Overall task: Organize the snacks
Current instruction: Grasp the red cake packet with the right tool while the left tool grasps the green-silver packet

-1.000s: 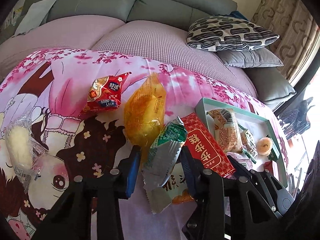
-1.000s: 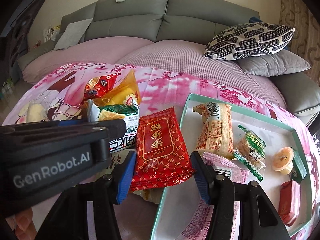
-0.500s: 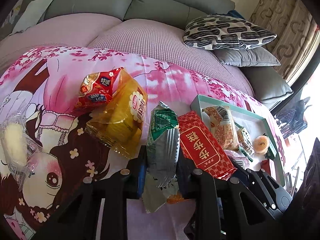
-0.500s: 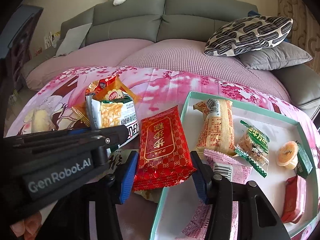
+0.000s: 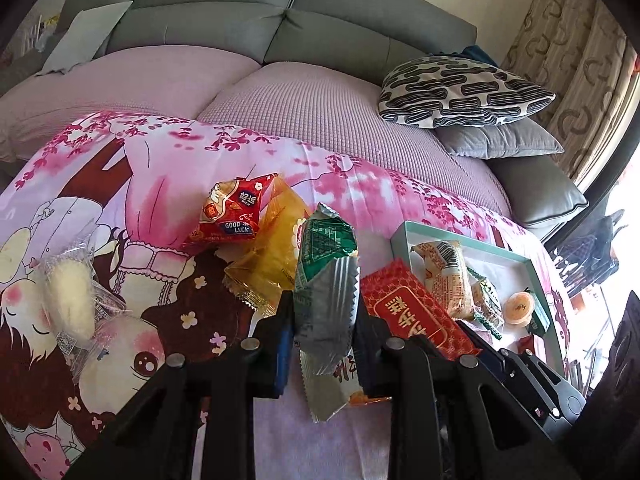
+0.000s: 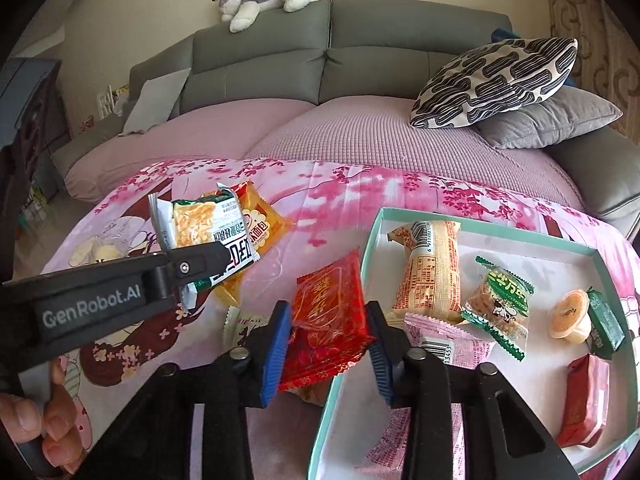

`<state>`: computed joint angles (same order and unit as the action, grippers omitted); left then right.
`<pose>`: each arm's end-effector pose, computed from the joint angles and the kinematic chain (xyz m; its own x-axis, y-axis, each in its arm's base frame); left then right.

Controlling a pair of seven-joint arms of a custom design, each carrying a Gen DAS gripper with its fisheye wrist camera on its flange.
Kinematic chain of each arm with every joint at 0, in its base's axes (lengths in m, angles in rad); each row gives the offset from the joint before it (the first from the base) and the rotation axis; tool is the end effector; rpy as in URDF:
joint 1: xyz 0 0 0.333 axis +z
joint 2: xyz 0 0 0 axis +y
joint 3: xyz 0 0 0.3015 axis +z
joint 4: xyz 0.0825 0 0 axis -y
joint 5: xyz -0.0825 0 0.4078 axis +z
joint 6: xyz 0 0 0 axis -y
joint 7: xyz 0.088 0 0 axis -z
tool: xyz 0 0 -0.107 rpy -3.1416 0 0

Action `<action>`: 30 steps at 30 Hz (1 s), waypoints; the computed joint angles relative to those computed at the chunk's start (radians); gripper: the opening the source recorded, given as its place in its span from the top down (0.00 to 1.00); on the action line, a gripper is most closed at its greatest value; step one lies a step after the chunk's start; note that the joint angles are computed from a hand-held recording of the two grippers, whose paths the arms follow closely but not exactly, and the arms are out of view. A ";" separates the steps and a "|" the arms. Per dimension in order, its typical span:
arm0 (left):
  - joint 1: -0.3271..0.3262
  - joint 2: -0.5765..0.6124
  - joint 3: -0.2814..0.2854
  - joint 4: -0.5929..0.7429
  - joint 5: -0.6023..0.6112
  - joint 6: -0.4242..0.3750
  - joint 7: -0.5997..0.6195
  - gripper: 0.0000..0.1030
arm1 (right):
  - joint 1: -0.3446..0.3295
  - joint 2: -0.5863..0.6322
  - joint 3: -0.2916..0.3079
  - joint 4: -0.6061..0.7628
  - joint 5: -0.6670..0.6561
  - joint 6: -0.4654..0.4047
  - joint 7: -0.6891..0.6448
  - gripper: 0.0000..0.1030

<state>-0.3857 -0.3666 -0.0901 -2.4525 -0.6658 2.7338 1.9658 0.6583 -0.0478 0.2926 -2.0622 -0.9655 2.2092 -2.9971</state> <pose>0.4503 -0.2073 0.4756 -0.4216 -0.8561 0.2989 -0.7729 0.1669 -0.6122 0.3611 0.4613 0.4619 -0.2018 -0.9775 -0.0615 -0.6383 0.1789 -0.7487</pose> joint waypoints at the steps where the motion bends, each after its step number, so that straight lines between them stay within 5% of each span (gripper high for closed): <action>1: 0.003 0.001 -0.003 0.000 0.006 -0.001 -0.005 0.74 | -0.002 -0.004 -0.004 -0.007 0.011 0.015 -0.004 0.76; 18: 0.011 0.028 -0.010 0.000 0.034 -0.034 -0.031 0.74 | -0.045 -0.013 -0.007 -0.054 -0.045 0.214 0.098 0.76; 27: 0.030 0.021 -0.003 -0.009 0.015 -0.037 -0.035 0.74 | -0.022 0.038 -0.018 0.001 -0.016 0.133 0.079 0.75; 30: 0.030 0.023 0.010 -0.010 -0.009 -0.044 -0.019 0.74 | -0.011 0.059 -0.026 0.026 0.003 0.115 0.069 0.62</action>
<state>-0.3561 -0.3437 -0.0800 -2.4624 -0.6745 2.6895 1.9466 0.6470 0.0114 0.2670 -2.0365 -0.9628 2.3241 -2.9280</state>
